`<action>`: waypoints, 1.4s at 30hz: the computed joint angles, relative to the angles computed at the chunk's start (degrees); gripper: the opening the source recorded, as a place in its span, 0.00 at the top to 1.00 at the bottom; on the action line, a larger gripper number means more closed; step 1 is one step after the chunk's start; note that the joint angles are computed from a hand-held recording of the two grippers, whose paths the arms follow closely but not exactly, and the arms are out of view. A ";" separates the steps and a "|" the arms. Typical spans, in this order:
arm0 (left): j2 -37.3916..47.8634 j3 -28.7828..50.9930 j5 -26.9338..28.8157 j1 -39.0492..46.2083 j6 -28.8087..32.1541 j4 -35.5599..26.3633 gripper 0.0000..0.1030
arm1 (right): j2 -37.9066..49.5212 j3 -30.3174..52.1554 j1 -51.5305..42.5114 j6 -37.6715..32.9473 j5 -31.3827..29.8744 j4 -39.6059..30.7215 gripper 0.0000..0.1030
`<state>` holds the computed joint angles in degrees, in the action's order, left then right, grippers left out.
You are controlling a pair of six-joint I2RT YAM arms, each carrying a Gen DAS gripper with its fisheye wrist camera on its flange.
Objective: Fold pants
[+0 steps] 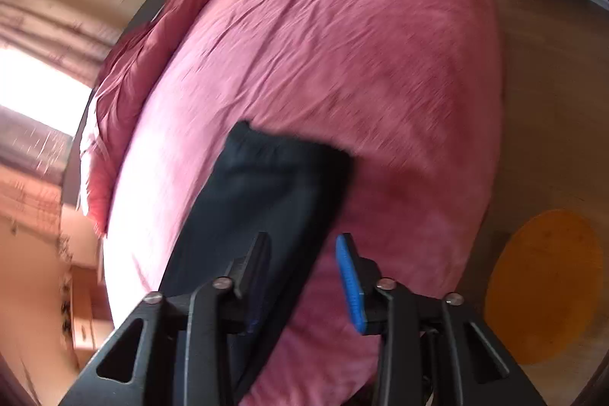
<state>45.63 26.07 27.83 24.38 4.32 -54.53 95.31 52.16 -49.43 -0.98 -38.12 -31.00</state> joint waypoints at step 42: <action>5.77 5.34 7.36 33.08 36.39 -9.94 0.72 | 35.96 52.27 83.81 13.37 6.37 -10.15 0.73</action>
